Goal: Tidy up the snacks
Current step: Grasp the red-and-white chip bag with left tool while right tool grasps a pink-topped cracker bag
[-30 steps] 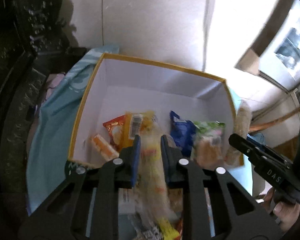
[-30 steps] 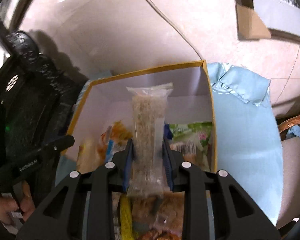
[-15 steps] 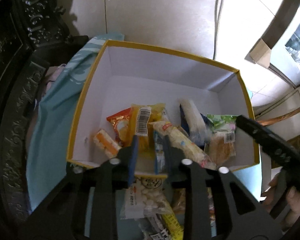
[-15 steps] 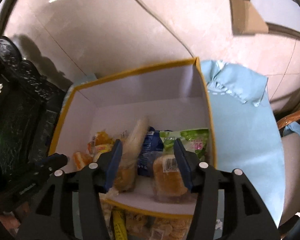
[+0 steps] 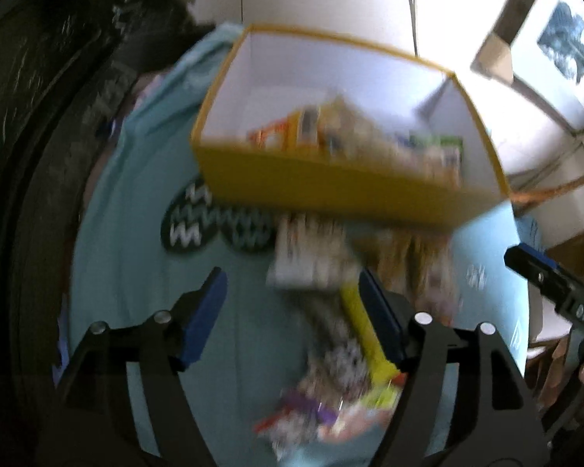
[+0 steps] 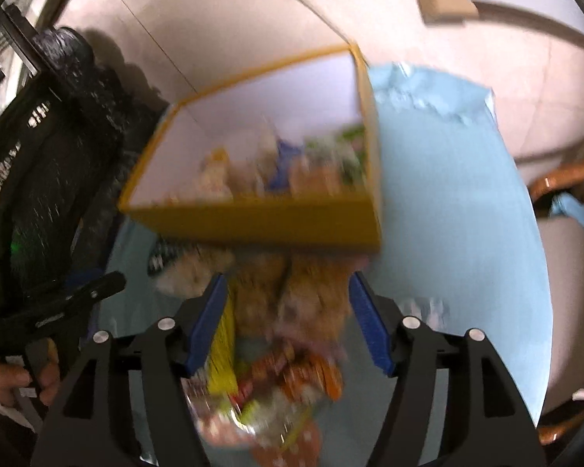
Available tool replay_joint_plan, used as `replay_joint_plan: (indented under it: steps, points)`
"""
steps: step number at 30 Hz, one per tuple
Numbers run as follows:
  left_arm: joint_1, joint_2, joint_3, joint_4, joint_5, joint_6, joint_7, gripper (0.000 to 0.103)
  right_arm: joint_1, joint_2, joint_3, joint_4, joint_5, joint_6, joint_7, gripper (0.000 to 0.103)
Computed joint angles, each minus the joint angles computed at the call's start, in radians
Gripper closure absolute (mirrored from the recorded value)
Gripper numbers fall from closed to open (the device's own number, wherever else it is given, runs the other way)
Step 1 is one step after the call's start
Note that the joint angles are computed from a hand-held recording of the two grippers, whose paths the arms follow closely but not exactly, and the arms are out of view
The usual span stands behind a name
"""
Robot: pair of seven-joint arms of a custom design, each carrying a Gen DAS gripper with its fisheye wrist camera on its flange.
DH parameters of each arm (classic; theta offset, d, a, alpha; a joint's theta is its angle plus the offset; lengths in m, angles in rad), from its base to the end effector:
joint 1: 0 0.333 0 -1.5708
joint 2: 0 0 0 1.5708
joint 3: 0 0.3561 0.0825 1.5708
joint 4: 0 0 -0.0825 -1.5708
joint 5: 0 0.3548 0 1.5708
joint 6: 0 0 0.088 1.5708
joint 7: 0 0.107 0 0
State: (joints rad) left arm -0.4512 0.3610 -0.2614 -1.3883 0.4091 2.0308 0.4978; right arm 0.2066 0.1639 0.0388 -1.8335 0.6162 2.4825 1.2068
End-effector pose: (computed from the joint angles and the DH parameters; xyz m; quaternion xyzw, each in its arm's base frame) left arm 0.5503 -0.4004 0.5860 -0.7760 0.5954 -0.1596 0.1336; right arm 0.6063 0.1477 0.5449 -0.7320 0.5950 -0.0109 0.3317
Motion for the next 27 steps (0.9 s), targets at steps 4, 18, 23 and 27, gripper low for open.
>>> replay_joint_plan:
  steps: [4, 18, 23, 27]
  points:
    - [0.003, -0.070, -0.027, -0.145, -0.054, 0.015, -0.023, 0.031, -0.002, -0.054, -0.003, -0.093, 0.000, -0.037, 0.007, 0.037]
    - [0.008, -0.148, -0.079, -0.424, -0.197, 0.121, -0.020, 0.026, 0.011, -0.152, 0.002, -0.255, -0.019, -0.066, -0.001, 0.036]
    - [-0.003, -0.098, -0.085, -0.404, -0.187, 0.134, 0.012, 0.036, 0.010, -0.172, 0.000, -0.290, -0.038, -0.073, 0.019, 0.036]
    - [-0.013, -0.095, -0.086, -0.398, -0.159, 0.141, 0.030, 0.072, 0.011, -0.180, 0.002, -0.305, -0.053, -0.056, 0.022, 0.036]
